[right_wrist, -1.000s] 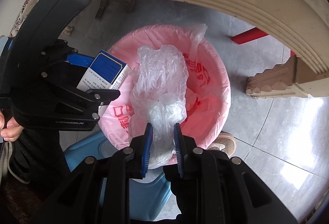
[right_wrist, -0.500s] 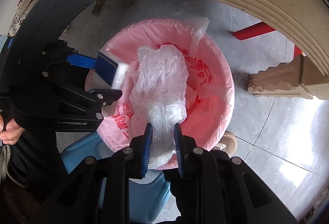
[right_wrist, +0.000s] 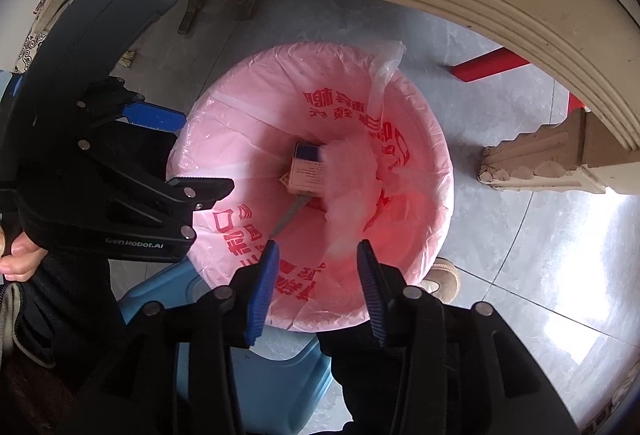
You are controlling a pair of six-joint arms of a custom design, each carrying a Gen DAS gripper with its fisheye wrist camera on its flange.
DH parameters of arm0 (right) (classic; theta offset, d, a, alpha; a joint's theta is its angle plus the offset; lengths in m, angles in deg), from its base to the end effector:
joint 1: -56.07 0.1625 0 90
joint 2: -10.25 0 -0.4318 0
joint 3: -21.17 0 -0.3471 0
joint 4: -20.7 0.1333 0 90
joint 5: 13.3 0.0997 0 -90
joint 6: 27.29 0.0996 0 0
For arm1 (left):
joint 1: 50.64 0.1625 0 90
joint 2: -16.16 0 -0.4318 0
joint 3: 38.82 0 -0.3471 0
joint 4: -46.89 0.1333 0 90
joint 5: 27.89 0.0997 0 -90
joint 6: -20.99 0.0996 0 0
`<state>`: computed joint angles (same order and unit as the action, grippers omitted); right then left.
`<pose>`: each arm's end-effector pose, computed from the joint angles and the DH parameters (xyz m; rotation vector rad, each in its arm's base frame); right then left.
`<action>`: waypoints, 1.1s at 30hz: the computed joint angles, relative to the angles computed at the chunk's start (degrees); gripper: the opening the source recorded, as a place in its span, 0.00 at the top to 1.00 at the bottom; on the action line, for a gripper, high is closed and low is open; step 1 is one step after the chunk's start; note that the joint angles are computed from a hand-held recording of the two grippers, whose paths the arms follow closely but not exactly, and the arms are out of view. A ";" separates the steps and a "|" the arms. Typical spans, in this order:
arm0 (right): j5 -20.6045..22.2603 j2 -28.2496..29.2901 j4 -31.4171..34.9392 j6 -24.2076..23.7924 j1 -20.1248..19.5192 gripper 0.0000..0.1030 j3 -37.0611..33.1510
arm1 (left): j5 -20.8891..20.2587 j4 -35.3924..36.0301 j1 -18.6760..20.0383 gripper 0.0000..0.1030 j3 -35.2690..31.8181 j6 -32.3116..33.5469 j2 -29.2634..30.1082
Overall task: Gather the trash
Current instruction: 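Raise both tools from the wastebasket back toward the table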
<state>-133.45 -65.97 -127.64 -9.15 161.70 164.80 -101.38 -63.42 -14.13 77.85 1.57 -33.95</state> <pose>0.1667 -0.2868 0.1606 -0.0014 -2.5942 0.0061 -0.2374 -0.3768 0.0373 0.8355 2.2250 0.6103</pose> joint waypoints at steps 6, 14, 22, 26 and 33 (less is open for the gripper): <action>0.24 -0.67 0.33 0.55 0.71 0.60 -0.22 | 1.05 0.02 -1.15 0.27 0.63 -0.18 -1.49; 0.07 -3.68 3.24 3.21 4.61 0.59 -1.41 | 3.41 0.48 -4.76 0.27 1.50 -0.23 -5.69; -2.75 -8.18 10.14 8.09 13.17 0.53 -6.00 | 5.05 3.17 -9.25 0.26 -0.11 -2.04 -12.09; -5.14 -10.69 14.18 10.20 17.42 0.51 -9.43 | 5.76 5.23 -10.63 0.26 -3.51 -3.24 -14.87; -10.78 -14.38 21.32 11.75 22.66 0.48 -16.74 | 8.11 8.39 -12.51 0.25 -13.66 -6.74 -16.14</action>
<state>-144.23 -80.35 -106.31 2.60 184.36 148.06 -93.27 -55.03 -26.65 64.19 -5.17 -50.09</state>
